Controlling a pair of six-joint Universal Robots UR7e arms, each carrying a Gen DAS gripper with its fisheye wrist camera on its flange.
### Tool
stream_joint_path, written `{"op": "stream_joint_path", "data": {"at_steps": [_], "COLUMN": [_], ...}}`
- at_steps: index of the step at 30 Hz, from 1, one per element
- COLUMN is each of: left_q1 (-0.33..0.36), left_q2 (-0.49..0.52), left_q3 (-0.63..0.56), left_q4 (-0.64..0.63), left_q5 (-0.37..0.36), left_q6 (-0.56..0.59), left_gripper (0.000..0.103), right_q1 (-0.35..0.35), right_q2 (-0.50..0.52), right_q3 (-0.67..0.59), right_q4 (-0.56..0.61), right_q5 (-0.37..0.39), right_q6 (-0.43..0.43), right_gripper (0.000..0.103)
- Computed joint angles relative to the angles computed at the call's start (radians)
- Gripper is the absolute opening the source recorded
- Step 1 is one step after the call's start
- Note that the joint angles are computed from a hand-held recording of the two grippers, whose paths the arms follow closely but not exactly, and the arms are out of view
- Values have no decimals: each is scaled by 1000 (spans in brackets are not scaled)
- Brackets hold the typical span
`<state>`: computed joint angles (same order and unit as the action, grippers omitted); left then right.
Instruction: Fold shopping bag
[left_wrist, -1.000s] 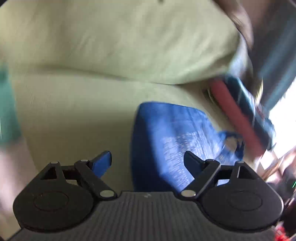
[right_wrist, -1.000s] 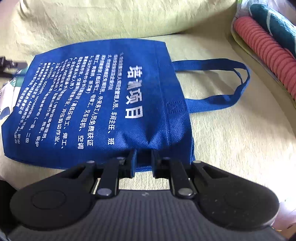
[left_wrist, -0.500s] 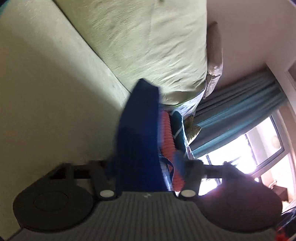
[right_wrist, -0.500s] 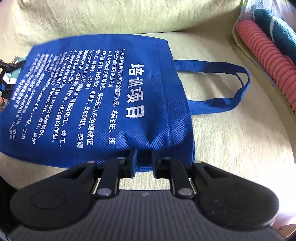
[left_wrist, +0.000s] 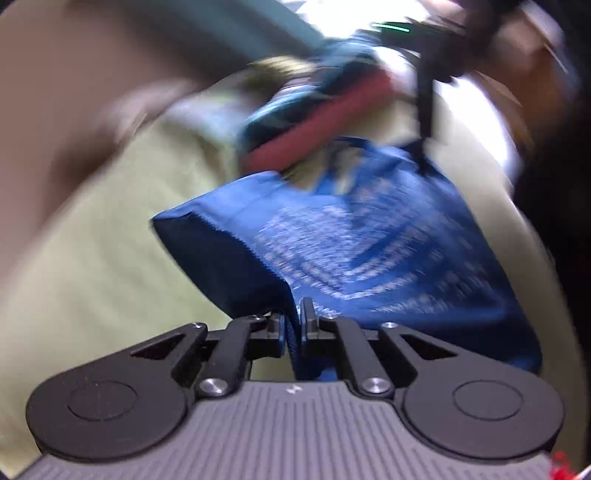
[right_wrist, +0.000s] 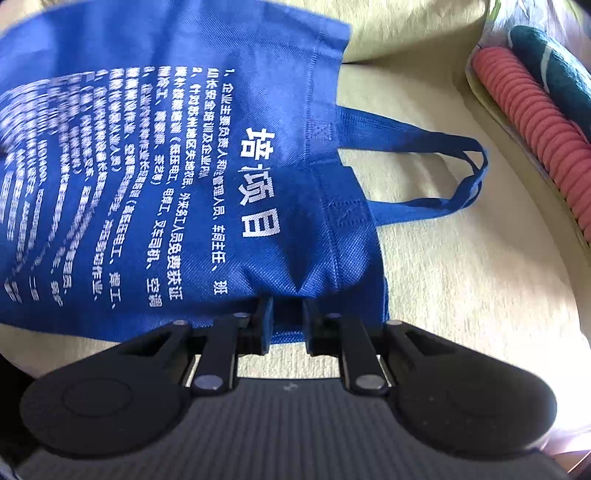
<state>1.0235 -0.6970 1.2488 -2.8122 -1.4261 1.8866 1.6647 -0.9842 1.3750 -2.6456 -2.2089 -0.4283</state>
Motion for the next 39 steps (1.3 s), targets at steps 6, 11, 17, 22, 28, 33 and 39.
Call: {"op": "stream_joint_path", "data": {"at_steps": [6,11,17,22,28,33,39], "left_q1": [85,119,14,-124,-195,-185,-156], "left_q2": [-39,-32,-95,-167,-98,71,178], "left_q3": [142,170,175,193,130,-15,-194], "left_q4": [-166,-243,-267,-104,89,221,434], "left_q5": [-116,-96,226,404,258,322,363], "left_q6": [593,638,154,-266,-542,-547,-560], "left_gripper": [6,25,49,65,71,63,12], "right_q1": [1,5,-3,-26,-63,-96,-140], "right_q2": [1,2,-12,-39,-94,-119,-153], "right_q3": [2,16,42,97,186,205,243], "right_q4": [-6,-33,-63,-131,-219,-230,-259], "right_q5": [-11,-26,-7,56,182,270,374], "right_q6": [2,-13,-28,-68,-96,-53,34], "right_gripper": [12,13,14,17,19,18,15]}}
